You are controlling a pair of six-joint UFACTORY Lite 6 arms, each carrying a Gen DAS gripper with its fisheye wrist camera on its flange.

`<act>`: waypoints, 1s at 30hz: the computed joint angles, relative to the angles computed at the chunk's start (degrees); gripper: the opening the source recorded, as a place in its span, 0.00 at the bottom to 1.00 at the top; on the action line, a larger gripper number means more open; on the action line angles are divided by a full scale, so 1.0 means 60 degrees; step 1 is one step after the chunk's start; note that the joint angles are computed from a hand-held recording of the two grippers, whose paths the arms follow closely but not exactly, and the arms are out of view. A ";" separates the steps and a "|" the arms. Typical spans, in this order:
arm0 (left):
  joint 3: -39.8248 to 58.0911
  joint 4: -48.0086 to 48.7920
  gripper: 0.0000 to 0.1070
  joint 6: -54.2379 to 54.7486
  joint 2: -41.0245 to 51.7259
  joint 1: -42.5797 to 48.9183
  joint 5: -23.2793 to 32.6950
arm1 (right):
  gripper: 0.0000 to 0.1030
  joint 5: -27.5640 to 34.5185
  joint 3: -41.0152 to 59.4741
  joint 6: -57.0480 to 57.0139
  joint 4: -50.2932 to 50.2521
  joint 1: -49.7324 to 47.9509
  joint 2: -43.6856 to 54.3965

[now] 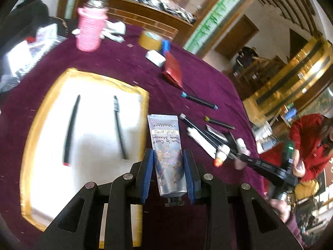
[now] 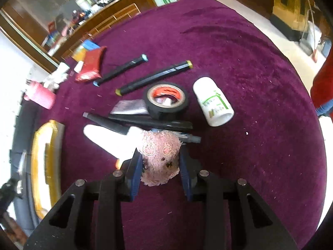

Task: Organize objects
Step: 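Carry tube and pom-pom into the tray and open both tools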

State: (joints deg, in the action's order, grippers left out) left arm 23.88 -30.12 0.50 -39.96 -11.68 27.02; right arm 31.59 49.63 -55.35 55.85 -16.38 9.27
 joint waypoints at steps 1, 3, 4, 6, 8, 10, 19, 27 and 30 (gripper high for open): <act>-0.0054 -0.0200 0.23 0.0426 -0.0176 0.0545 0.0238 | 0.30 0.0279 0.0001 0.0077 0.0023 0.0012 -0.0223; -0.0113 -0.0700 0.23 0.1365 -0.0385 0.1588 0.0688 | 0.30 0.0622 -0.0001 0.0342 0.0017 0.0228 -0.0662; -0.0144 -0.0783 0.23 0.1673 -0.0484 0.1987 0.0817 | 0.30 0.0781 0.0013 0.0535 0.0014 0.0432 -0.0901; -0.0166 -0.1017 0.23 0.2443 -0.0591 0.2869 0.1073 | 0.30 0.0923 0.0142 0.0938 0.0050 0.0971 -0.1189; -0.0123 -0.1755 0.23 0.3763 -0.0306 0.3957 0.1405 | 0.30 0.1029 0.0362 0.1402 0.0008 0.1610 -0.1327; -0.0090 -0.2173 0.23 0.4740 0.0019 0.4766 0.1586 | 0.30 0.1090 0.0584 0.1813 0.0005 0.2265 -0.1363; 0.0935 -0.4198 0.23 0.8900 0.4095 0.5877 0.0145 | 0.30 0.0430 0.3747 0.4230 -0.0286 0.6847 0.1404; 0.2322 -0.6013 0.23 1.0861 0.6807 0.5120 -0.0255 | 0.30 0.0434 0.8262 0.7793 -0.3062 0.8553 0.5549; 0.2466 -0.6497 0.23 1.1204 0.7146 0.4807 -0.0296 | 0.30 0.0367 0.8988 0.8908 -0.4119 0.8720 0.6287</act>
